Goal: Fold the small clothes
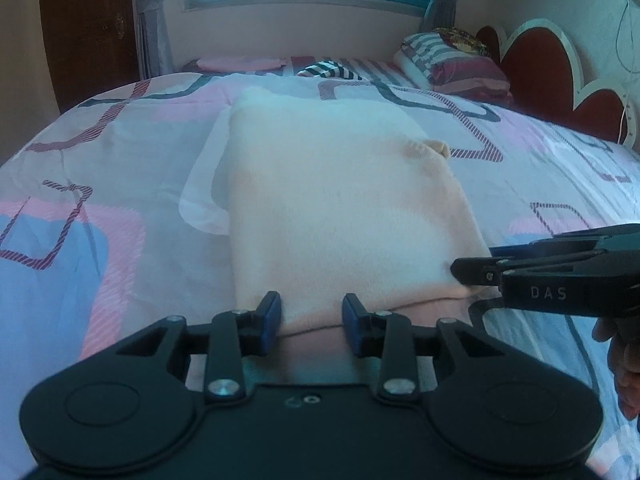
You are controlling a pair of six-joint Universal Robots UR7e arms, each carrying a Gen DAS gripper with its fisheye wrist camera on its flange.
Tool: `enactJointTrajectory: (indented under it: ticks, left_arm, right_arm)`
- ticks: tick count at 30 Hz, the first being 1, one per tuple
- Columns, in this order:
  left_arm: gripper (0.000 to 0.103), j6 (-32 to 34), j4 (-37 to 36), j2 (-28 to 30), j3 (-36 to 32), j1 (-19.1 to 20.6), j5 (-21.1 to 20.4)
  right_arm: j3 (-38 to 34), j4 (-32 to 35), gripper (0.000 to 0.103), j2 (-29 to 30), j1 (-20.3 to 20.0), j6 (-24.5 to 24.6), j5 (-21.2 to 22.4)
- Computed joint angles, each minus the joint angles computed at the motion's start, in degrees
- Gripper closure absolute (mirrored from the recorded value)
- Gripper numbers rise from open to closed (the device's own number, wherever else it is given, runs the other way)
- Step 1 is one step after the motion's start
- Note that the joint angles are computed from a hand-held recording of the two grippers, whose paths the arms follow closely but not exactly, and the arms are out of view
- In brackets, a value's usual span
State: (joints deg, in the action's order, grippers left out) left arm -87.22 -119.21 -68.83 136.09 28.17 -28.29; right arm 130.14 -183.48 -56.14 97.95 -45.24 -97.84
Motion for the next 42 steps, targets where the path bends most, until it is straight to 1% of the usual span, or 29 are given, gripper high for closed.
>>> enactJointTrajectory:
  ticks: [2, 5, 8, 9, 11, 14, 15, 17, 18, 20, 21, 22, 23, 24, 25, 26, 27, 28, 30, 32, 33, 35, 38, 40, 42]
  left_arm:
    - [0.069, -0.9, 2.5, 0.4, -1.1, 0.0, -0.3]
    - [0.069, -4.9, 7.1, 0.0, -1.7, -2.2, -1.6]
    - [0.069, -11.0, 12.6, -0.4, -1.3, -6.4, -4.2]
    - [0.069, -13.4, 14.2, -0.5, -1.1, -8.0, -5.5]
    - [0.069, -18.6, 17.5, -0.6, -0.7, -11.9, -8.6]
    - [0.069, -28.1, 23.9, 0.1, -1.4, -19.1, -14.3]
    - [0.067, -31.0, 25.7, 0.7, -1.9, -21.5, -16.3]
    - [0.067, -35.2, 29.3, 2.3, -3.6, -25.9, -20.3]
    - [0.066, -37.0, 30.8, 3.1, -4.5, -28.1, -22.0]
    - [0.065, -39.2, 33.1, 4.1, -6.3, -31.4, -24.3]
    - [0.063, -39.9, 34.6, 4.7, -7.4, -32.6, -25.1]
    - [0.058, -40.8, 36.6, 5.3, -8.7, -33.7, -25.4]
    - [0.050, -42.0, 39.0, 5.8, -10.0, -34.4, -25.4]
    - [0.028, -44.1, 42.5, 6.6, -11.7, -35.2, -25.3]
    - [0.014, -45.6, 45.2, 7.1, -13.0, -35.5, -24.7]
    - [0.010, -47.2, 48.1, 7.6, -14.3, -36.1, -24.1]
    - [0.002, -48.4, 50.6, 8.1, -15.6, -36.6, -23.4]
    - [0.001, -49.0, 52.6, 8.3, -16.7, -36.6, -22.8]
    - [0.001, -50.0, 55.7, 9.1, -18.6, -36.8, -22.3]
    - [0.001, -49.9, 56.3, 9.3, -19.7, -37.1, -22.0]
    - [0.001, -50.0, 56.8, 9.5, -20.2, -37.3, -21.8]
    - [0.001, -50.4, 58.2, 10.6, -21.6, -37.5, -22.3]
    - [0.001, -50.0, 58.1, 11.2, -22.2, -38.0, -22.3]
    - [0.001, -50.1, 58.2, 11.3, -22.3, -38.3, -22.3]
    - [0.001, -50.3, 58.2, 11.3, -22.3, -38.7, -22.1]
  right_arm:
    - [-0.3, 1.0, 0.070, -0.2, -0.2, 1.4, 0.4]
    - [0.8, 1.8, 0.070, -2.5, -0.2, 2.4, 0.8]
    - [4.7, 2.6, 0.070, -7.6, -1.6, 0.5, 2.5]
    - [6.4, 2.8, 0.070, -9.8, -2.3, -0.6, 3.1]
    - [9.6, 4.2, 0.070, -14.5, -3.3, -2.1, 2.9]
    - [15.2, 8.7, 0.070, -25.2, -6.0, -4.7, 5.1]
    - [17.1, 11.8, 0.070, -30.3, -7.1, -5.6, 5.9]
    - [19.9, 16.1, 0.070, -38.7, -8.4, -5.9, 7.1]
    - [21.0, 19.5, 0.070, -43.7, -9.2, -5.6, 7.9]
    - [22.4, 25.0, 0.070, -51.9, -9.9, -4.7, 8.5]
    - [23.2, 27.2, 0.069, -56.3, -10.1, -3.8, 8.8]
    - [23.4, 28.7, 0.069, -58.7, -9.6, -2.8, 8.9]
    - [23.4, 31.0, 0.063, -61.2, -9.2, -2.2, 9.2]
    - [23.4, 33.3, 0.047, -63.8, -8.5, -2.8, 9.8]
    - [23.6, 33.2, 0.037, -64.8, -7.3, -3.5, 9.8]
    - [24.1, 32.1, 0.018, -66.3, -6.2, -4.4, 9.9]
    - [24.8, 30.2, 0.003, -67.9, -5.2, -4.6, 10.3]
    - [25.2, 29.1, 0.000, -69.0, -4.5, -4.3, 10.6]
    - [25.4, 26.3, 0.000, -70.1, -1.9, -2.2, 8.9]
    - [25.4, 23.1, 0.000, -69.8, 1.6, 0.2, 4.7]
    - [25.3, 22.5, 0.000, -69.9, 3.0, 0.8, 2.8]
    - [25.3, 24.2, 0.000, -72.1, 3.7, -0.1, 1.7]
    - [24.7, 29.7, 0.000, -75.2, 3.9, 0.3, 0.4]
    - [24.7, 33.1, 0.000, -78.0, 1.6, -0.3, 2.5]
    - [24.6, 35.3, 0.000, -79.5, 0.9, -0.4, 3.3]
